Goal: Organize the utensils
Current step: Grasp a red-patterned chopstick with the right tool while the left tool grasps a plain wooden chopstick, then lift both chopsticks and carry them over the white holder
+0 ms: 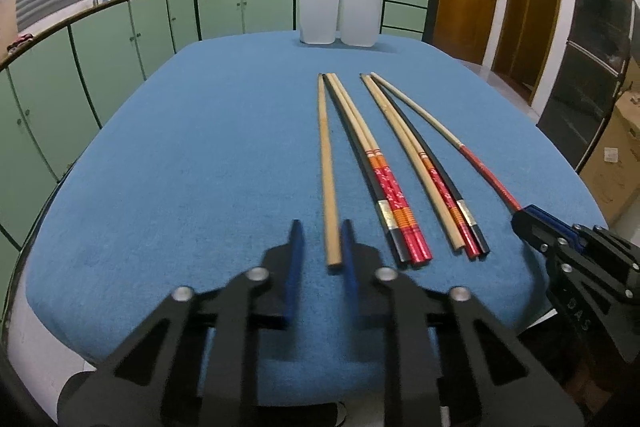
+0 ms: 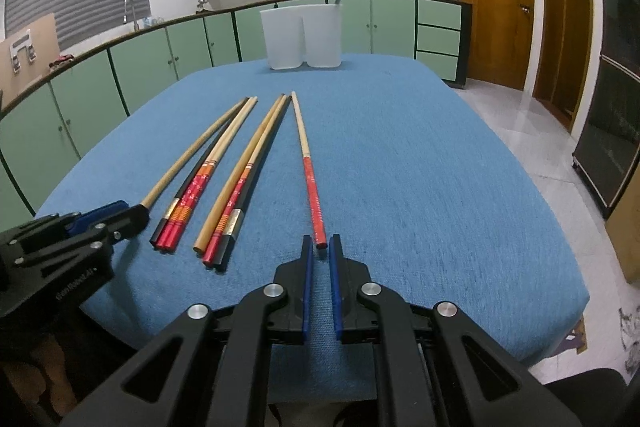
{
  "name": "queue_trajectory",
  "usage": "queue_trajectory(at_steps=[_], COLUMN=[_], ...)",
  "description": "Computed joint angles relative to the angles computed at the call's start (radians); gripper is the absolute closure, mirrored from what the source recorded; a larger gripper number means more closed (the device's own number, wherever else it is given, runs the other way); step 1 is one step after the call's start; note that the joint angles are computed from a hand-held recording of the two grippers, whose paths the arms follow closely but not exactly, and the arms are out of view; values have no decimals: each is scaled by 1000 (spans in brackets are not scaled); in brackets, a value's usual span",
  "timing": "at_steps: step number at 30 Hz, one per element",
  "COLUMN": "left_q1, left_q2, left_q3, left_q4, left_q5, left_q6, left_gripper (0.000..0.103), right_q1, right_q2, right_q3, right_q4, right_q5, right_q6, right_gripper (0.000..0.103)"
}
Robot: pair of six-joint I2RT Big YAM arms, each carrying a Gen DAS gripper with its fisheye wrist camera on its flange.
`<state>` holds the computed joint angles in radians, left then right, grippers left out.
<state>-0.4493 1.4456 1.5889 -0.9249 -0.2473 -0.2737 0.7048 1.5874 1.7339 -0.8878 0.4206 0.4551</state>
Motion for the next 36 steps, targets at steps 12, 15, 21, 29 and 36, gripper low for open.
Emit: queue_trajectory(at_steps=[12,15,21,29,36], left_q1=[15,16,21,33,71], left_q2=[-3,-16,-55,-64,-9], left_q3=[12,23,59,164,332], left_q4=[-16,-32,-74,-118,-171], left_q5=[49,48,43,33,81], left_q6=[-18,-30,-45,1,61], left_gripper=[97,97,97,97,97], right_q1=[-14,-3,17,13,-22], right_q2=[-5,-22,-58,-37,72], right_q3=[19,21,64,221,465], right_q4=[-24,-17,-9,-47,-158], right_q5=[-70,-63,-28,-10,-53], right_q6=[8,1,-36,-113,-216], right_gripper=[97,97,97,97,97])
